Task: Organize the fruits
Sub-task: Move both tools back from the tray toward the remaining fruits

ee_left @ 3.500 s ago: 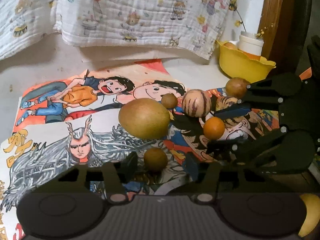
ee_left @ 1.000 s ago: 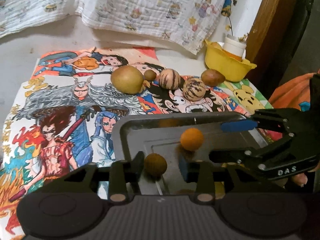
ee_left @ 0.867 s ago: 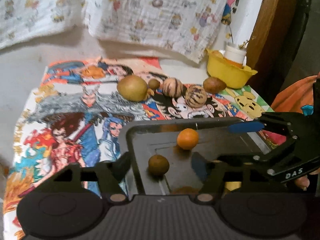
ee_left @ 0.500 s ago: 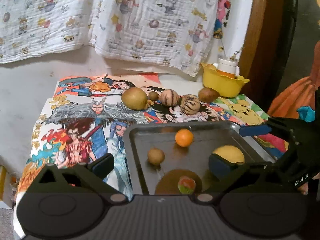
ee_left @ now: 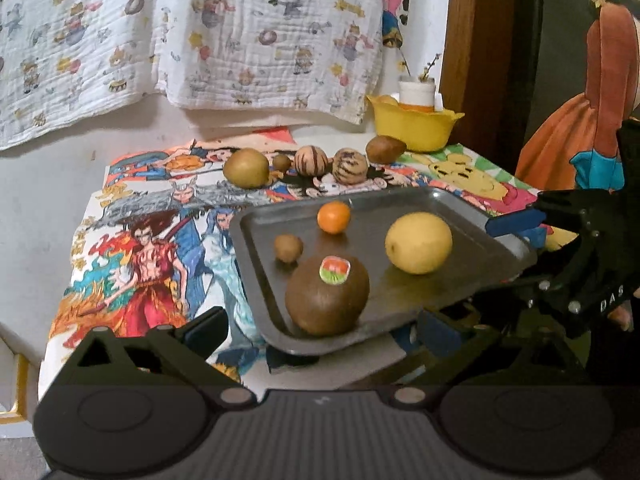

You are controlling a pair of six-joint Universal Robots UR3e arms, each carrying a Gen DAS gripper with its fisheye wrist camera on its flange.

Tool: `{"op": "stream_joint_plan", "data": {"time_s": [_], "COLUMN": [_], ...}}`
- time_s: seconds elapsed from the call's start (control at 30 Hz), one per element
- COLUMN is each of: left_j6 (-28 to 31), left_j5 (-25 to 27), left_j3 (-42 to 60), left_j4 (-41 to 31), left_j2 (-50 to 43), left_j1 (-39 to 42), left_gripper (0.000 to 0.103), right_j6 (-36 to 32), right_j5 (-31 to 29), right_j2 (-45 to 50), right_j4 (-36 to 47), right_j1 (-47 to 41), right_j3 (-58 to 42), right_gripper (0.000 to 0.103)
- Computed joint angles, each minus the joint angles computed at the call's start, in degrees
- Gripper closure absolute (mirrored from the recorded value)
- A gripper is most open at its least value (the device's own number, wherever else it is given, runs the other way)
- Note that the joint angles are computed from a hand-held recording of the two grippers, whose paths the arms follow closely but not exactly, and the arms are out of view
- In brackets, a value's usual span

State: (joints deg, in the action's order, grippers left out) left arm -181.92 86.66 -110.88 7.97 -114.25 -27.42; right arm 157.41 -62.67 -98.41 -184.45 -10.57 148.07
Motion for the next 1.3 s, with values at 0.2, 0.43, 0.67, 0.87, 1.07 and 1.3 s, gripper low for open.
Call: {"op": "stream_joint_plan", "data": {"time_s": [0.2,0.43,0.67,0.87,1.07,1.3], "left_j6": [0.23,0.56,0.38,0.92,-0.76,-2.89], "left_j5": [2.07,3.23,3.99,4.02,3.83,1.18], "left_j3": [-0.08,1.51,3.01,4.47,10.60,23.73], "left_j4": [-3.53,-8.09,-10.89,-11.46,-14.60,-19.83], "left_j2": [1.45,2.64,3.12,3.24,0.37,-7.57], "left_j1": [-0.18,1.22,3.02,4.93,7.20,8.77], "left_gripper": [0.000,0.000,0.000,0.000,0.000,0.000], "right_j6": [1.80,2.19,3.17,4.84,6.96,7.57], "right_j5": [-3.82,-3.80,-2.58,-1.05,-2.56,-4.70], "right_j2": [-1.72,-1.91,0.13,3.92,11.78,21.25], "right_j4": [-0.68,-1.02,-3.47,-6.07,-8.84,-6.90], "right_j1": [-1.12,-3.81,-4.83,-5.51,-3.51,-0.64], "right_j3": [2.08,2.42,0.92,-1.80,-8.32,-19.48], "right_gripper": [0.001,0.001,0.001,0.001,0.001,0.001]}}
